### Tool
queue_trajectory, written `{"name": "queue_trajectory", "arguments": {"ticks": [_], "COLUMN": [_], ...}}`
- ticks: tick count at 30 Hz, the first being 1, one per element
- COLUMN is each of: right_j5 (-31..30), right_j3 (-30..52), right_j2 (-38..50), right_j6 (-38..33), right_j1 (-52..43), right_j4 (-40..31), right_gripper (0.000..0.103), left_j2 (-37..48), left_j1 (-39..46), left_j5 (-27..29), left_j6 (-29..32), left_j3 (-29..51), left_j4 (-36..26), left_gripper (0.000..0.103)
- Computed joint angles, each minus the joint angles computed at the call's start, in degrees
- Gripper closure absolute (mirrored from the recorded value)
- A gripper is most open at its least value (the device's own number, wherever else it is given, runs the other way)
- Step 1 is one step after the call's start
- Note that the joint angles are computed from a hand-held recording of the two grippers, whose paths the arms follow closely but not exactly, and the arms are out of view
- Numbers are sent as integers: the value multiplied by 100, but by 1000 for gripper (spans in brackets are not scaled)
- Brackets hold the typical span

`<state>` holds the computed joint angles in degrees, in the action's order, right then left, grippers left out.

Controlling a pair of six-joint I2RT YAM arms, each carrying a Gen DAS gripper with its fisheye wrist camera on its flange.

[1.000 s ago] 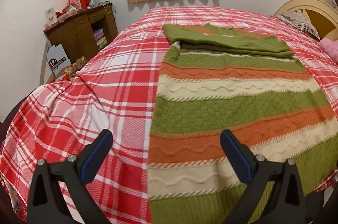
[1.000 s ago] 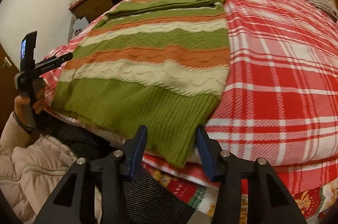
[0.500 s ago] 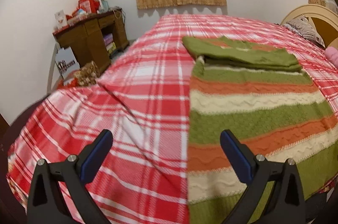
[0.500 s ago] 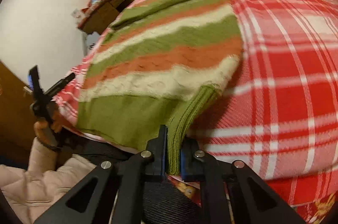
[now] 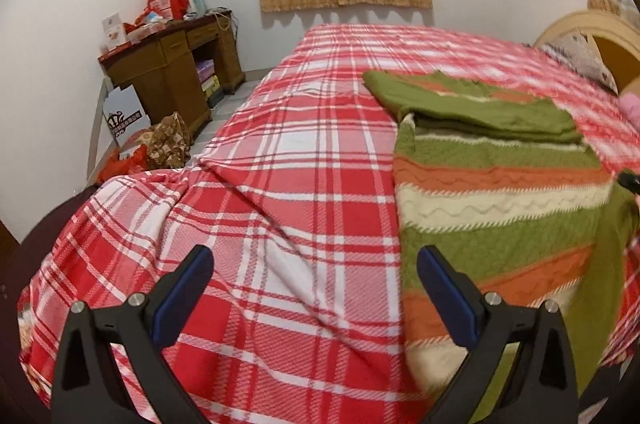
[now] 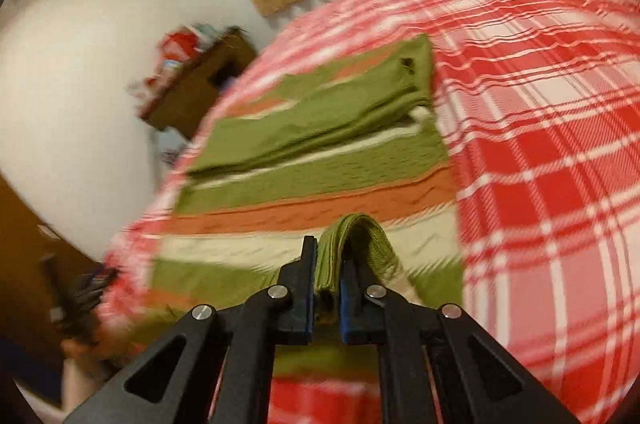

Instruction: Fold small clothes

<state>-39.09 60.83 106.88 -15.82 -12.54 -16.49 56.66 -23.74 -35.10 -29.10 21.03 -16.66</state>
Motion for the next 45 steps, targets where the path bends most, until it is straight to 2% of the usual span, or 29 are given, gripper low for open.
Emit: {"name": "queue_trajectory", "arguments": {"ticks": [2, 6, 10, 13, 16, 17, 18, 19, 22, 25, 27, 28, 33, 35, 37, 38, 39, 40, 44, 45], "right_j5": [344, 66, 35, 35, 40, 42, 46, 60, 74, -30, -77, -78, -147, -233, -271, -270, -253, -254, -277, -316], "right_j3": [-91, -136, -94, -27, 19, 16, 7, -9, -96, -96, -47, -39, -20, 2, -20, -22, -37, -35, -58, -70], "right_j2": [195, 282, 354, 411, 442, 439, 441, 424, 402, 451, 484, 487, 524, 571, 573, 571, 555, 559, 563, 579], "right_j6": [39, 187, 161, 218, 240, 255, 273, 299, 347, 366, 368, 367, 425, 484, 527, 526, 520, 519, 496, 494], "right_j1": [155, -4, 4, 31, 45, 47, 47, 60, 74, 37, 20, 22, -12, -48, -59, -62, -57, -59, -76, -100], "right_j4": [363, 482, 481, 457, 455, 459, 484, 505, 647, 693, 640, 629, 636, 646, 668, 667, 673, 672, 714, 744], "right_gripper": [95, 95, 95, 95, 95, 95, 95, 95, 95, 94, 94, 94, 94, 94, 94, 94, 94, 94, 94, 94], "left_j2": [-160, -724, -1252, -817, 698, 1214, 1538, 1969, 1892, 1733, 1598, 1502, 1273, 1376, 1549, 1678, 1774, 1902, 1872, 1832], "left_j1": [41, 31, -268, -746, -429, -295, -128, 162, 115, -112, -217, -258, -375, -684, -754, -697, -581, -427, -259, -199], "left_j5": [95, 625, 1354, 1210, 1714, 1816, 2010, 2515, 2432, 2081, 1902, 1863, 1692, 1171, 1044, 1148, 1328, 1586, 1827, 1936], "left_j6": [200, 913, 1274, 1311, 1337, 1268, 1251, 1230, 1068, 1001, 868, 784, 821, 905, 1055, 1038, 1027, 994, 746, 672], "left_j3": [-47, -243, -360, -370, -94, 67, 190, 374, 297, 248, 185, 163, 70, 114, 125, 159, 179, 178, 76, 50], "left_j4": [-114, -445, -486, 232, 1338, 1528, 1605, 1629, 1790, 1619, 1556, 1532, 1700, 1729, 1832, 1833, 1864, 1930, 2057, 2081], "left_gripper": [0, 0, 0, 0, 0, 11, 34, 45, 48, 65, 87, 89, 90, 88, 76, 65, 62, 62, 62, 72]}}
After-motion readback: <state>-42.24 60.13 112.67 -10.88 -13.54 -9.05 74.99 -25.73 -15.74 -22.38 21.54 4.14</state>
